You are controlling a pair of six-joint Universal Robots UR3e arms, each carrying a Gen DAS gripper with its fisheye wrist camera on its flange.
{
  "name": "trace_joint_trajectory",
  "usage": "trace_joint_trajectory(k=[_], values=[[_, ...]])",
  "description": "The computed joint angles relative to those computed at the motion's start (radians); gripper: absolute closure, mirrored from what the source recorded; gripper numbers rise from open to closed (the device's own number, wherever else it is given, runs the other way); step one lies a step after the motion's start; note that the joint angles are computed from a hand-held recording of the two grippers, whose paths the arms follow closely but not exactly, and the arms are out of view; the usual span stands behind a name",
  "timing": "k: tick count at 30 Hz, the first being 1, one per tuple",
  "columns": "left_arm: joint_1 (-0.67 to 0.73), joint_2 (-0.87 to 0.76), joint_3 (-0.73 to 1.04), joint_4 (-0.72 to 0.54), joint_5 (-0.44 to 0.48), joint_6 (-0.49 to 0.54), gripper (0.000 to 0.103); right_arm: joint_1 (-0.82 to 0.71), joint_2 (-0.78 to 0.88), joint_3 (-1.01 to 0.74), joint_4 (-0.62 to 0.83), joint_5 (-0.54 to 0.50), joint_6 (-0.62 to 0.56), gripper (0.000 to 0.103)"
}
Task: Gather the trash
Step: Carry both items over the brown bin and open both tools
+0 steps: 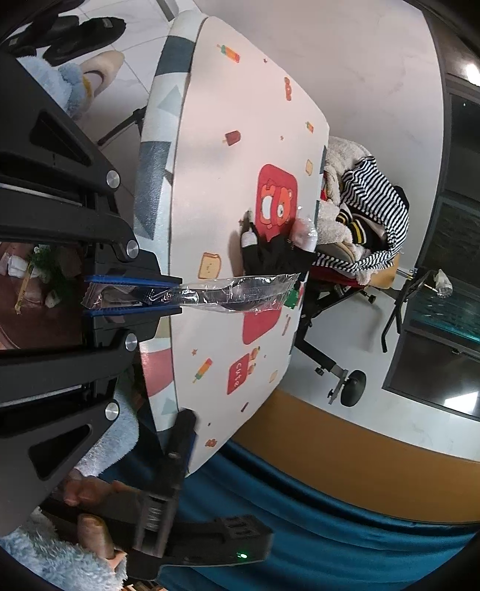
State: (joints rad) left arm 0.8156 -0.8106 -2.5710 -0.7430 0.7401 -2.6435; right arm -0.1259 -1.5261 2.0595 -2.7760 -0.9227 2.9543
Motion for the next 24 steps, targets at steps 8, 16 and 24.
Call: trace_joint_trajectory(k=[8,16,24], values=[[-0.060,-0.101,-0.045,0.145,0.021,-0.053,0.094,-0.021,0.018,0.031,-0.132,-0.048,0.088,0.006],[-0.100,-0.189,-0.043,0.212,0.043,-0.080,0.094,-0.018,0.004,0.055,-0.130,-0.071,0.090,0.006],[-0.113,-0.198,-0.040,0.194,0.024,-0.067,0.011,-0.013,0.006,0.055,-0.133,-0.086,0.104,0.006]])
